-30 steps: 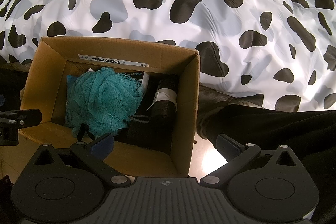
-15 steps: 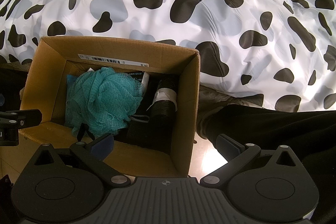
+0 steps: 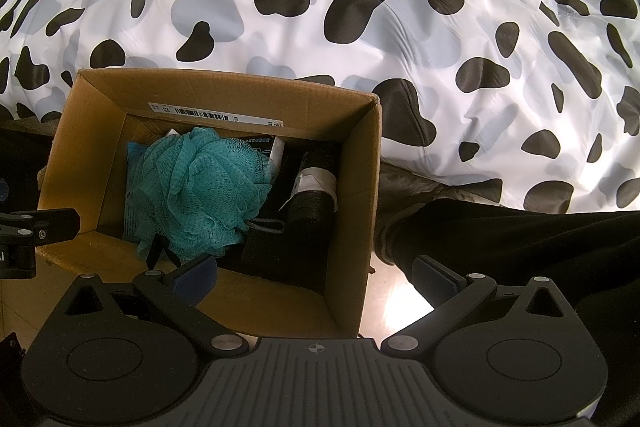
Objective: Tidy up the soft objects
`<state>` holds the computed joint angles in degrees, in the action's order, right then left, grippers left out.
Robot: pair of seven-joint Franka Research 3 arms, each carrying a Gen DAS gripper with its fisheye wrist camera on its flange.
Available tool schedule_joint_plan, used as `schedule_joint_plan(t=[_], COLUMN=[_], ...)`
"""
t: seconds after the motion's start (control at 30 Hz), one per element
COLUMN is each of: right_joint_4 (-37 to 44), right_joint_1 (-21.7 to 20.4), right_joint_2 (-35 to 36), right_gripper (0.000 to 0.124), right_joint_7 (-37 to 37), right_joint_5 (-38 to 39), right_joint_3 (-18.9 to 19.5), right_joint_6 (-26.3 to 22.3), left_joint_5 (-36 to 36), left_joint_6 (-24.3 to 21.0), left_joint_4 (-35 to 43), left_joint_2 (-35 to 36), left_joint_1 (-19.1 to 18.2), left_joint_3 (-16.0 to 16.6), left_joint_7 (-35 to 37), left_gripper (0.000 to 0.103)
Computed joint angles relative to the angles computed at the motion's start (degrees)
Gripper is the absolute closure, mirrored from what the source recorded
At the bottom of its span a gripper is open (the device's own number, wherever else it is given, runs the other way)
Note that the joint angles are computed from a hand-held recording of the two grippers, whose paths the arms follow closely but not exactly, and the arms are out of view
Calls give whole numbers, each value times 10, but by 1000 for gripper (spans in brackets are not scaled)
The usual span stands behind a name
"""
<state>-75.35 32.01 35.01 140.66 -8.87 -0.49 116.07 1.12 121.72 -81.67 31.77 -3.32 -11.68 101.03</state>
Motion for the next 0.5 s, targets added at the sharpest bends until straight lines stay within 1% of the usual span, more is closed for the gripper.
schedule_joint_plan(t=[0.37, 0.5], right_joint_4=[-1, 0], right_joint_1=[0, 0], right_joint_2=[0, 0], right_gripper=[21, 21], right_joint_7=[0, -1], right_joint_5=[1, 1], right_joint_3=[0, 0], right_joint_6=[0, 0], left_joint_5=[5, -1], left_joint_6=[5, 0], left_joint_4=[-12, -2], left_joint_2=[-6, -1], left_joint_1=[0, 1], left_joint_3=[0, -3], left_joint_7=[2, 13], left_gripper=[0, 0])
